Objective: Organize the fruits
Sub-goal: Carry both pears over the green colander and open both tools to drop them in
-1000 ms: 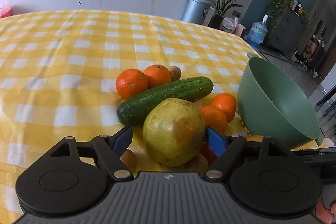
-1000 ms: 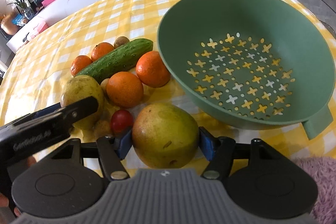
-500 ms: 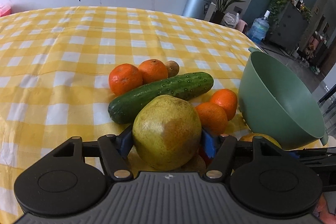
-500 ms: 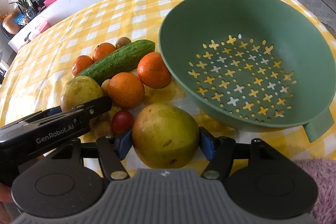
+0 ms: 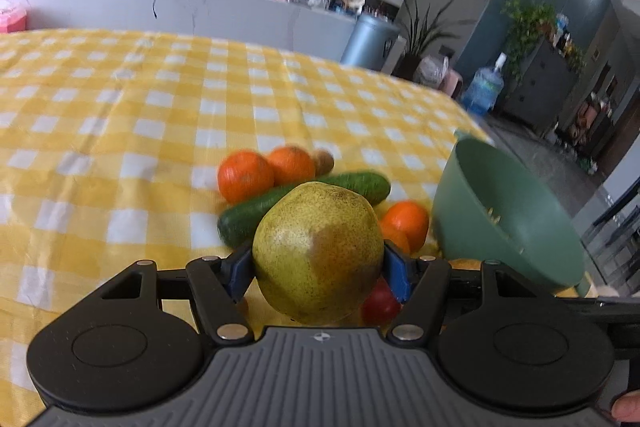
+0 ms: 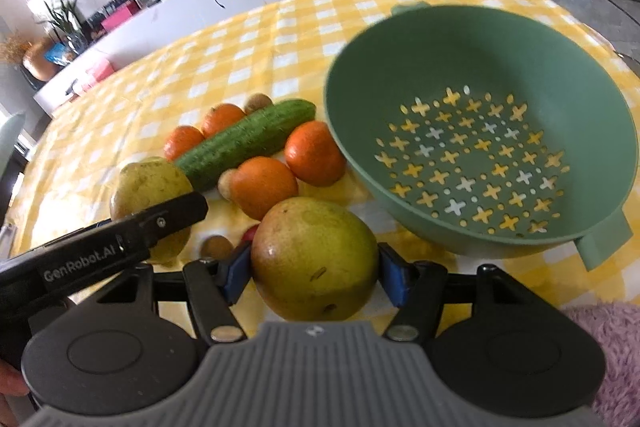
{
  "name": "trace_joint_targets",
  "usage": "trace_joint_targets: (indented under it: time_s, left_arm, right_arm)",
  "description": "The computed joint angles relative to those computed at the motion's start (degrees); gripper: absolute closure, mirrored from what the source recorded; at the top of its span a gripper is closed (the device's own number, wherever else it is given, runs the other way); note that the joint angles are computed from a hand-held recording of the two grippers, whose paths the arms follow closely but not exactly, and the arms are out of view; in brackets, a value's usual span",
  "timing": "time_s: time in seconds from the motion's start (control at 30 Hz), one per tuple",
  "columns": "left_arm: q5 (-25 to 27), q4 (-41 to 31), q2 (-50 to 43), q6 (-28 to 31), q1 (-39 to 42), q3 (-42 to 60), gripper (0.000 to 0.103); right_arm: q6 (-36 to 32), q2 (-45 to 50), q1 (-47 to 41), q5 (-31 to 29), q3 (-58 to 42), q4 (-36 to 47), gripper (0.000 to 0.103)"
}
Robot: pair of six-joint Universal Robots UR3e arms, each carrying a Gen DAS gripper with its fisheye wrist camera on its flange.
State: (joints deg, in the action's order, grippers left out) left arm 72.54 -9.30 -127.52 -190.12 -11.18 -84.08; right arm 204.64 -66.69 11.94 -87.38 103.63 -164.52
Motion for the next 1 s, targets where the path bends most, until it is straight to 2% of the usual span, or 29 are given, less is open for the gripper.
trace_joint_targets:
  time_s: [0.17,0.43,0.53,0.63,0.77,0.9,1.0]
  left_arm:
    - [0.9,3.2,2.3,-1.0,0.0,-1.8,0.028]
    - [1.4,2.8,4.3,-0.8,-1.0,-0.7,0.028]
    - [0.4,1.5,4.1,-0.8,-1.7,1.1,0.028]
    - [-1.9,-0.4,3.2,-1.4,-2.0,3.6,0.028]
    - [-4.0,-4.8,0.7,-1.2,-3.2,9.3,0.028]
    - [-4.4,-11.3,-3.9,-1.3,-5.9,18.5,0.028]
    - [-7.2,-15.6,-8.7,-0.9,-7.5,26.2,0.028]
  right_arm:
    - [0.0,-2.1,-0.1,1.4,4.0,-7.8,0.041]
    - [2.8,-8.0,-5.2,9.5,13.1,-19.4,0.041]
    - [4.3,-10.5,-7.5,10.8,15.6,-22.0,0.041]
    - [3.7,-13.3,-9.4,9.8,16.7,-21.3,0.041]
    - [3.9,-15.2,-11.8,8.0,15.9,-16.2,0.041]
    - [4.9,-14.9,-14.9,6.8,16.0,-13.4,0.041]
    - [6.3,-15.6,-18.1,8.3,18.5,-14.9,0.041]
